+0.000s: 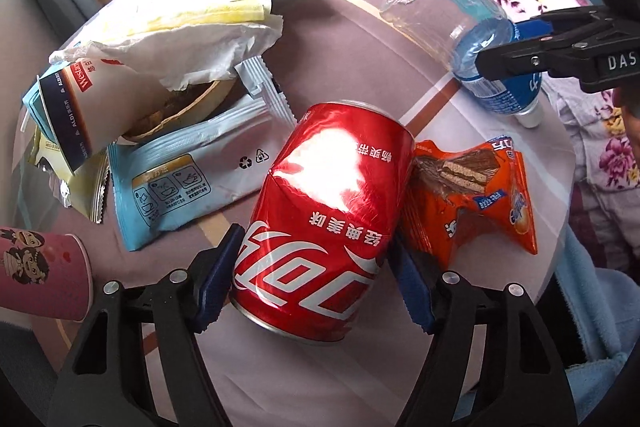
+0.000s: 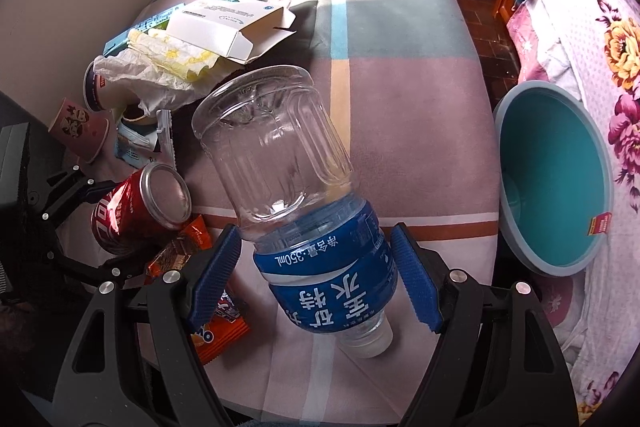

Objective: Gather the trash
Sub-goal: 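Grasp the blue-label water bottle with the right gripper while the left gripper grasps the red can, then carry bottle and can to the teal bin and open both grippers over it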

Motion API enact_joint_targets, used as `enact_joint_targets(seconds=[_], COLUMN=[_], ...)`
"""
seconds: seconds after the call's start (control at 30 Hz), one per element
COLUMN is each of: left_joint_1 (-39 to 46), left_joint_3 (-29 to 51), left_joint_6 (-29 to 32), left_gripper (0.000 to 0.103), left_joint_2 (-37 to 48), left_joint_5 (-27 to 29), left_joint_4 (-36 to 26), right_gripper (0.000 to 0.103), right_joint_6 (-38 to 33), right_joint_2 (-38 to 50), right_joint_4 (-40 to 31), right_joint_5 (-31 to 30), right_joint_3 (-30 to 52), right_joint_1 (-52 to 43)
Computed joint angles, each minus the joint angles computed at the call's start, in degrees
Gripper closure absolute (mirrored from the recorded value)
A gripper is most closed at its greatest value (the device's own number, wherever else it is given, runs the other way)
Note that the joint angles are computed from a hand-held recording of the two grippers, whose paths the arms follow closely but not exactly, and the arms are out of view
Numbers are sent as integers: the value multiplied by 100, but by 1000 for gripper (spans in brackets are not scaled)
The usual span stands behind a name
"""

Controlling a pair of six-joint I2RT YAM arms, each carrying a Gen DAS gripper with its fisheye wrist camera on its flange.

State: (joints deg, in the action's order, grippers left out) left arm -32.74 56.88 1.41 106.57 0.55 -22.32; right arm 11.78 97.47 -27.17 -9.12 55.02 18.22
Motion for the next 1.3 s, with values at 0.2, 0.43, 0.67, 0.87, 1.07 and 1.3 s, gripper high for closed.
enact_joint_targets(seconds=[0.2, 0.43, 0.67, 0.87, 1.07, 1.3], left_joint_1=[208, 31, -227, -669, -1169, -1514], left_joint_3=[-36, -322, 578, 1981, 4132, 7423], left_joint_6=[-517, -1011, -1431, -1644, -1678, -1685], left_gripper=[35, 36, 35, 35, 35, 35], left_joint_2=[-149, -1033, -743, 274, 1821, 3987], left_joint_5=[378, 255, 89, 63, 171, 353], left_joint_4=[198, 119, -211, -619, -1350, -2767], right_gripper=[31, 31, 31, 31, 31, 30], right_joint_6=[-1, 49, 52, -285, -741, -1063], right_joint_2=[-64, -190, -542, -831, -394, 825], right_joint_4=[150, 266, 371, 263, 310, 443], right_joint_5=[-65, -284, -588, -858, -1072, -1250], right_joint_3=[-92, -108, -81, 9, 149, 605], right_joint_1=[-43, -294, -743, -1876, -3272, -4071])
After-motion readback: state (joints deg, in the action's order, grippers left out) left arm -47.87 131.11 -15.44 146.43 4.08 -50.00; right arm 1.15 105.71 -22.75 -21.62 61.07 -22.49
